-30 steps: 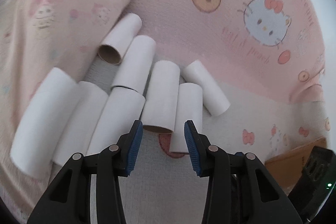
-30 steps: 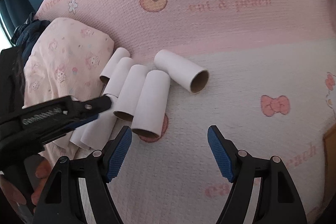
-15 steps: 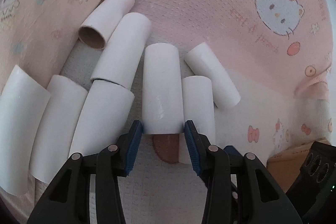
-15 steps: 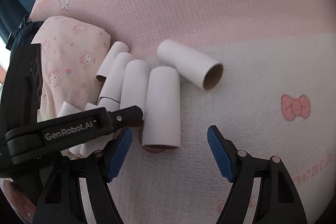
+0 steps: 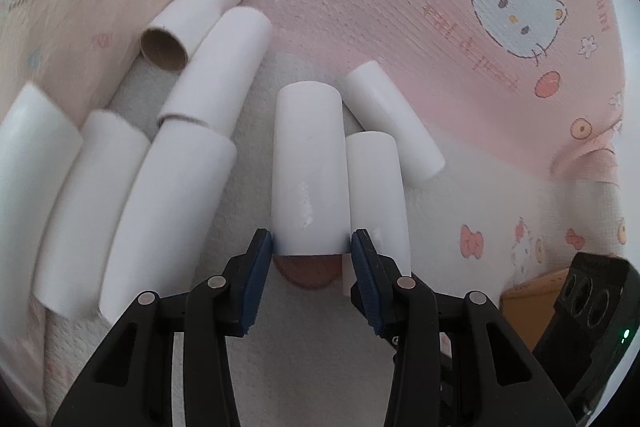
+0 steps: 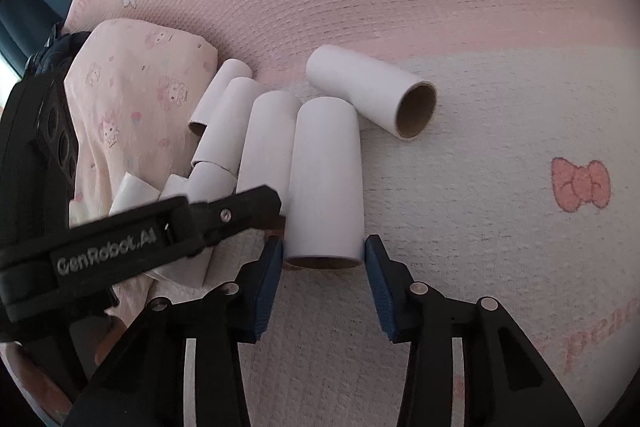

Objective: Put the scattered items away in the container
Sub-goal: 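Close the left gripper on a white cardboard tube and lift it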

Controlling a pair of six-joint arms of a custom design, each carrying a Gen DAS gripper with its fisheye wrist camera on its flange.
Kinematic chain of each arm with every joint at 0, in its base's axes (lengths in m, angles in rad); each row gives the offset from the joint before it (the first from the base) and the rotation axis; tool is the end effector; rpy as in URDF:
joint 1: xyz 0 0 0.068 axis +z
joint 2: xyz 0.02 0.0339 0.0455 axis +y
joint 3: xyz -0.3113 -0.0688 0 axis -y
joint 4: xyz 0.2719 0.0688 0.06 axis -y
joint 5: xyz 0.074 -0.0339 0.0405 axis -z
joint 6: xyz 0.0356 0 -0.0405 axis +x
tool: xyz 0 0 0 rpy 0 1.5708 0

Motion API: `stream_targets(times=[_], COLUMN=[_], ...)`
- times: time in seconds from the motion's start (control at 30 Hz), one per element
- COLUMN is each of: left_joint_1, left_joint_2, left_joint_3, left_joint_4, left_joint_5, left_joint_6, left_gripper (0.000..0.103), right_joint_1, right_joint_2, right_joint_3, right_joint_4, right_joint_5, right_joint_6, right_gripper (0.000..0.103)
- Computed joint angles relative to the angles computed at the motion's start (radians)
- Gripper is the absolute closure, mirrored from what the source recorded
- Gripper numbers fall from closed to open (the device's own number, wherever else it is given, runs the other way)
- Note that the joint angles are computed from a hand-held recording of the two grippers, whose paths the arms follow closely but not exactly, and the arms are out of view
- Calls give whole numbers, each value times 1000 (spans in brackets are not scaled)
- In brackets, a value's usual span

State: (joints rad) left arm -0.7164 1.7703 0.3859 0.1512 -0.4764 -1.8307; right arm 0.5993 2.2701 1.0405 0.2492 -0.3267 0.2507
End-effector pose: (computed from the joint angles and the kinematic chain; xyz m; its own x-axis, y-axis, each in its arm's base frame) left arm 0.1812 -0.1361 0.0629 -0.2704 -0.9033 -0.3330 -0.8082 0.4009 -0.4313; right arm 0.3469 0.2508 0.0261 -0.8336 -0.2849 -0.4731 -0.4903 0.7762 0.3964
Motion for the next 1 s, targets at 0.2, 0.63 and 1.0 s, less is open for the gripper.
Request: stream_targets(times=[0.2, 0.63, 1.0], left_joint_1=[-75, -296, -350], left_joint_2=[20, 78, 138], left_joint_3=[38, 236, 377], left_joint_4=[-33, -402, -571], left_joint_5=[-13, -15, 43], left_joint_6=[-65, -216, -268], left_gripper=[58, 58, 58], right_joint_1=[4, 15, -72], right_joint_2=[-56, -164, -239], right_joint_3=[-37, -96, -188], right_joint_4=[-73, -297, -371], right_joint_5=[35, 175, 138], right_joint_6=[-29, -223, -315], right_gripper=[63, 63, 63])
